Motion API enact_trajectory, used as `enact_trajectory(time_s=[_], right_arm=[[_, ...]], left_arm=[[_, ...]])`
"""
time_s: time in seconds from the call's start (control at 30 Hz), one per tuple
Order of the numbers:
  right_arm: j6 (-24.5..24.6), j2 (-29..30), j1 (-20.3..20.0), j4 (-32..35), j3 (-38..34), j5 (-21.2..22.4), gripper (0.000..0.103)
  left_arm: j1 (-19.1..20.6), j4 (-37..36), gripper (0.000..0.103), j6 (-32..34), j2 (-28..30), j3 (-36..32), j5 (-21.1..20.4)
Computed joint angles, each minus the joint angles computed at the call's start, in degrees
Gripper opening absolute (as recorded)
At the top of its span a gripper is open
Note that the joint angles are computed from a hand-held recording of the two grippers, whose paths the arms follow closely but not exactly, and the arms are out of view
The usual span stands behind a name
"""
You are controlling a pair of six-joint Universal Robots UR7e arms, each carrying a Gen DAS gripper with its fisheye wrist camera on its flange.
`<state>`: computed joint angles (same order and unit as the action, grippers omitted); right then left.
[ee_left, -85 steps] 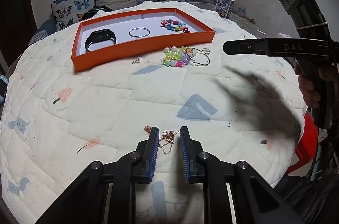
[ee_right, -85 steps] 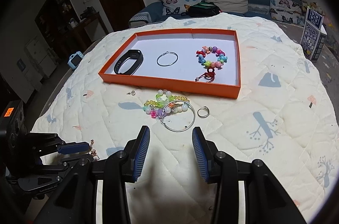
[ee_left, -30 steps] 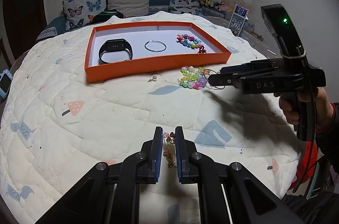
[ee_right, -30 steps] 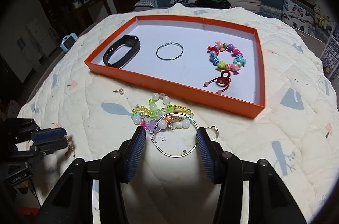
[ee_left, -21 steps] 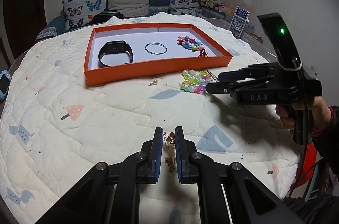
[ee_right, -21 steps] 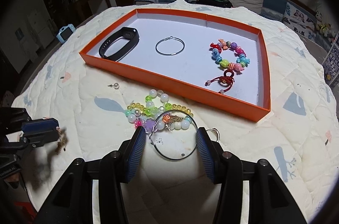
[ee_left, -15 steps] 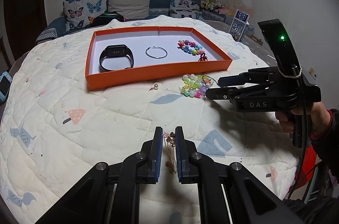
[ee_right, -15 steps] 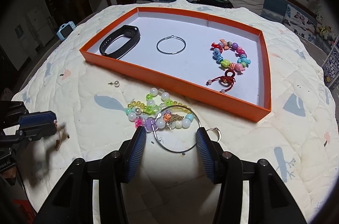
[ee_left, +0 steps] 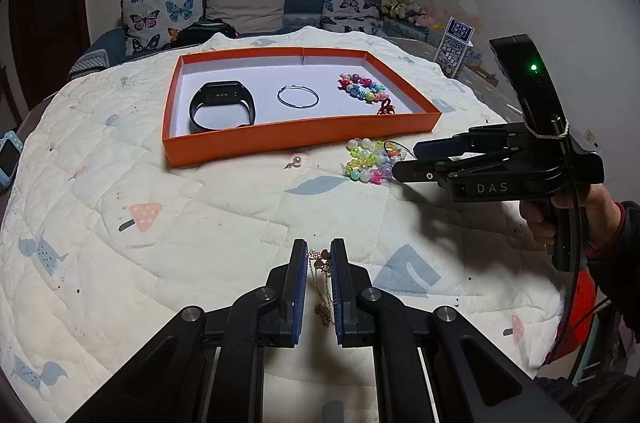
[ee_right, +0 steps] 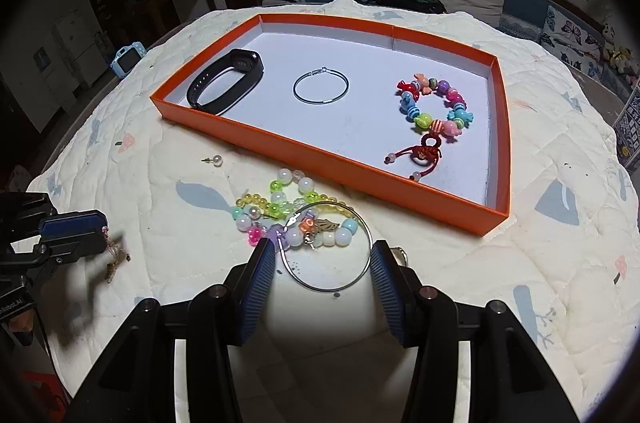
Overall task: Organize jewelry
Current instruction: 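Lift the gold chain with the left gripper while the right gripper approaches the beaded bracelet, then carry the gold chain into the tray with the left gripper while the right carries the silver hoop there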
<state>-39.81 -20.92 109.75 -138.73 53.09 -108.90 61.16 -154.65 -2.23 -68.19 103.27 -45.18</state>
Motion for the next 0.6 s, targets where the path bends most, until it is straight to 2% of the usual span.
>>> enact_trajectory(time_s=[0.33,0.4,0.6], right_arm=[[-1.8,0.4,-0.5,3.0,-2.0,1.8,0.055],[-2.0,0.4,-0.7,4.1,-2.3,2.5,0.058],[-5.5,0.5,-0.5,3.2,-1.9,2.0,0.060]], left_arm=[[0.4,0.5,0.012,-0.4,0.4,-0.7,-0.6],[0.5,0.7,0.012,-0.5,0.4,-0.9,-0.6],[0.8,1.2,0.012,-0.9,0.7,-1.4,-0.7]])
